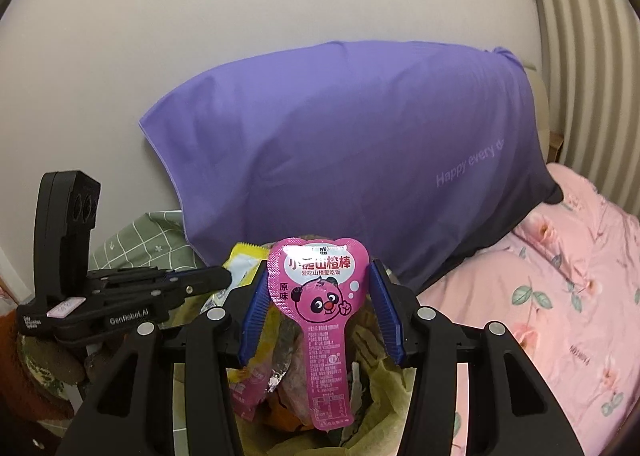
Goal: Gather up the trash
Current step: 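Carry the yellow wrapper and lollipop pack over the trash bag and release both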
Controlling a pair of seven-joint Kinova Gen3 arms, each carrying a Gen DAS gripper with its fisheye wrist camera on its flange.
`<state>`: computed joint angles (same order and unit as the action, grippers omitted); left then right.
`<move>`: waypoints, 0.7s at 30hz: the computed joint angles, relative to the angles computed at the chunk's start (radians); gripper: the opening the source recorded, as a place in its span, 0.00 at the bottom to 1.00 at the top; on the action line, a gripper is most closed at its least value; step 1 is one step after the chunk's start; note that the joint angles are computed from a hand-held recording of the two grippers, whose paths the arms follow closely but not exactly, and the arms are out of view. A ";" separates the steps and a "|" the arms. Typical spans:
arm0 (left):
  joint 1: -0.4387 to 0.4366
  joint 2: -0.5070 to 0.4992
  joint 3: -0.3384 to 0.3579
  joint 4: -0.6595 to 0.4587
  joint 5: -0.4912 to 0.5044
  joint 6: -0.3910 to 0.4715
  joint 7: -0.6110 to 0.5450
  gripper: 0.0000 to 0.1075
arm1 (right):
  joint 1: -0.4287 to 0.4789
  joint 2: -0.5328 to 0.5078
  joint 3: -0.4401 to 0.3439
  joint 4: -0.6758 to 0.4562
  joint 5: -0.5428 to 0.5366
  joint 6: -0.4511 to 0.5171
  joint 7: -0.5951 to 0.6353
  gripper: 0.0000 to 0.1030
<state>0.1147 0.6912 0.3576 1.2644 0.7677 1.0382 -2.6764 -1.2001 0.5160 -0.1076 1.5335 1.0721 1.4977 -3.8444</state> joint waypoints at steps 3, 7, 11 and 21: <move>-0.015 -0.003 0.009 -0.001 0.023 0.004 -0.004 0.38 | 0.010 -0.011 -0.009 0.057 0.030 -0.060 -0.068 0.46; -0.035 -0.042 -0.006 0.034 0.050 -0.052 -0.004 0.42 | 0.014 0.002 -0.005 0.065 0.036 -0.073 -0.096 0.55; -0.061 -0.102 -0.009 0.104 0.077 -0.141 -0.042 0.45 | 0.020 0.017 -0.004 0.027 0.012 -0.067 -0.050 0.56; -0.193 -0.197 -0.031 0.241 0.193 -0.163 -0.238 0.55 | -0.007 0.059 0.026 -0.077 0.041 -0.081 0.063 0.57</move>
